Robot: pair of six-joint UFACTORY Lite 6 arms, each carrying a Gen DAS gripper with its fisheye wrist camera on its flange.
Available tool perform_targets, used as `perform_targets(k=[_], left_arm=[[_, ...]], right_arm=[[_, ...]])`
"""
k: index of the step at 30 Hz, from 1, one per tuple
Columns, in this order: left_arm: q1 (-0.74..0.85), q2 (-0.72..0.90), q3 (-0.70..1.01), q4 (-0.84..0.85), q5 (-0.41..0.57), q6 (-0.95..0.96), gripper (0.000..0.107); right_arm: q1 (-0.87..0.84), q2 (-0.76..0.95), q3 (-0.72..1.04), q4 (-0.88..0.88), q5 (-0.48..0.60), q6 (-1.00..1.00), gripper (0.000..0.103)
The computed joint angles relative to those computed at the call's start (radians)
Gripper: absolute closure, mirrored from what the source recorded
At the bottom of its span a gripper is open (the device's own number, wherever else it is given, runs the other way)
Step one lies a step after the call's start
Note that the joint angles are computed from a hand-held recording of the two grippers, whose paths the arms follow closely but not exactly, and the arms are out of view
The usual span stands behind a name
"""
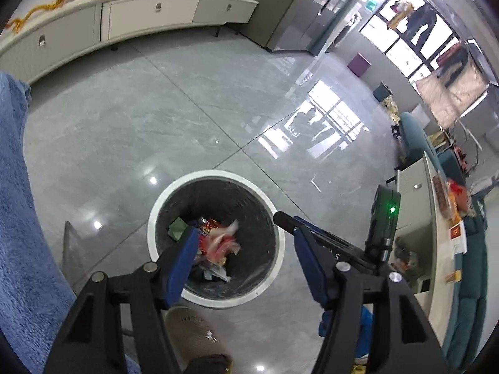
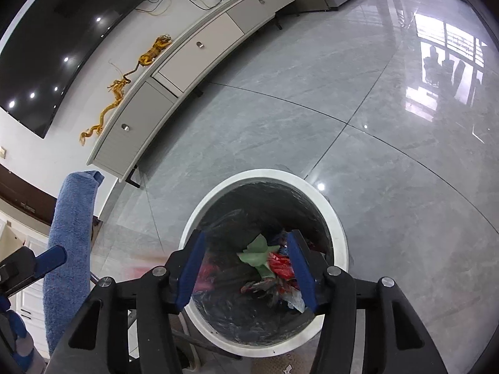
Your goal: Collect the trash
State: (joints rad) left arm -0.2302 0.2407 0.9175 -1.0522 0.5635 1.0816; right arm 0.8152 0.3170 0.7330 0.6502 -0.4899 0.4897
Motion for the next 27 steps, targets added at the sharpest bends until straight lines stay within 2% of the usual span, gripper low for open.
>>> perform_targets(k=[4,10,15,18,22,25,27], left_arm=[[0.003,-0.048,-0.032,0.04,-0.02,-0.044,0.045],[0.017,-0.24,-0.152,0.149,-0.136,-0.146,0.045],[0.109,-0.455,-0.266,0.297,-0.151,-0.249,0.045],[0.186,-0.61,-0.335,0.39,-0.154,-0.293,0.045],[0.361,-0.822,-0.393,0.399,-0.076,-0.227,0.045],[0.566,-0.94,-0.407,0.324,0.04,-0.069,0.045],[0.748,-0.982,-0.4,0.243,0.15,0.082,0.045]], right_arm=[[0.038,-0.026,-0.003,0.136,0.01,-0.114,0.047],[0.135,-0.083,0.04,0.516,-0.002,-0.468,0.043],[0.255,-0.105,0.137,0.866,-0.093,-0.815,0.041],[0.347,-0.092,0.235,1.03,-0.187,-0.995,0.037],[0.447,-0.045,0.394,1.169,-0.316,-1.188,0.031],[0.516,0.013,0.543,1.237,-0.415,-1.322,0.029],[0.56,0.066,0.66,1.265,-0.48,-1.403,0.027]])
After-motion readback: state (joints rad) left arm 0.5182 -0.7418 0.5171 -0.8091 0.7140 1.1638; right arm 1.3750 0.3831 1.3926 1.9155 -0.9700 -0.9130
